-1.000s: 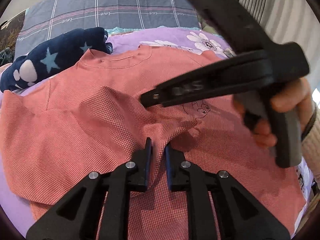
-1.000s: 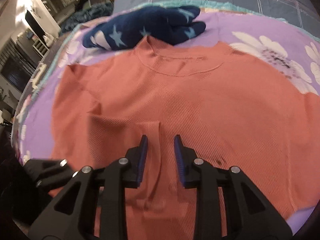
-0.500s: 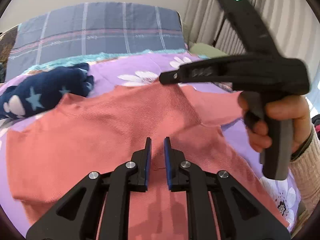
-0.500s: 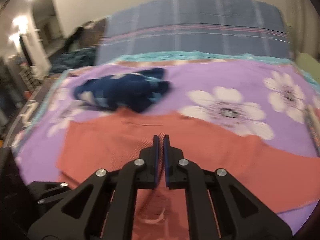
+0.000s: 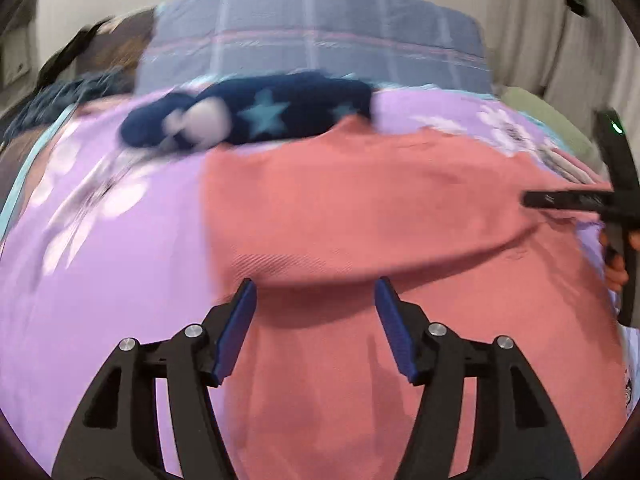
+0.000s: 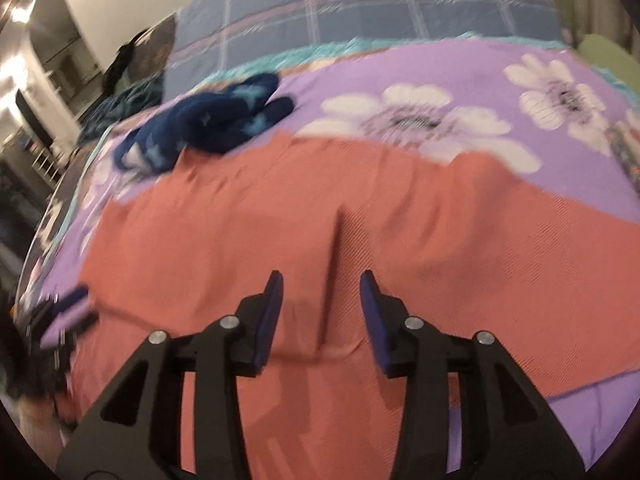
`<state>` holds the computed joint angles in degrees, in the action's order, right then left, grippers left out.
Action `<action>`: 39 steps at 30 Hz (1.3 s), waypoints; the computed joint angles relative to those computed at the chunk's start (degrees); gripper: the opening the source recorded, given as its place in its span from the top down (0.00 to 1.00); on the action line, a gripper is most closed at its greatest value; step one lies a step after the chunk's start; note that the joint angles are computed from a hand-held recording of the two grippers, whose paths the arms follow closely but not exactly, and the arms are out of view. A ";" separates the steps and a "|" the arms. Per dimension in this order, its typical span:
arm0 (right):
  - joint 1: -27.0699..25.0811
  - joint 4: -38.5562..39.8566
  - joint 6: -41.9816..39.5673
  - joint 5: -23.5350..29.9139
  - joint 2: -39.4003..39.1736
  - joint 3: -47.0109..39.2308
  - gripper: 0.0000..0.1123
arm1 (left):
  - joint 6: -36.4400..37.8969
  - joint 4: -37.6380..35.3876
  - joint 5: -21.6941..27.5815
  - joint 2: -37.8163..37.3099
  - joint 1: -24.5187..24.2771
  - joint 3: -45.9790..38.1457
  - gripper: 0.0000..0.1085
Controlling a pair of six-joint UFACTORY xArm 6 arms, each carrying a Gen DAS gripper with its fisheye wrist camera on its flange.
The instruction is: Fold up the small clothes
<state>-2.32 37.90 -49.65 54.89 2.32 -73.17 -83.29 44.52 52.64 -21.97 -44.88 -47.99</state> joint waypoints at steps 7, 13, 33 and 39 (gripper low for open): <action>4.51 0.78 -3.26 -14.52 -6.66 7.99 0.96 | 0.96 -1.94 5.79 -0.54 3.11 1.68 0.39; 5.87 -20.68 12.65 -24.17 -5.17 9.61 0.93 | -2.27 1.91 15.28 0.43 1.83 -0.05 0.33; 21.03 -4.49 2.36 -5.65 -1.66 -2.89 0.80 | -0.85 -4.96 -14.11 -8.53 10.22 11.80 0.71; 29.80 -10.28 8.19 -5.31 5.93 -11.03 0.70 | -5.22 -1.71 -20.55 -9.21 12.02 14.98 0.66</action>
<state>27.48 27.62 -41.46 49.57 8.25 -84.20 -88.50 42.81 32.10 -31.18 -32.86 -33.01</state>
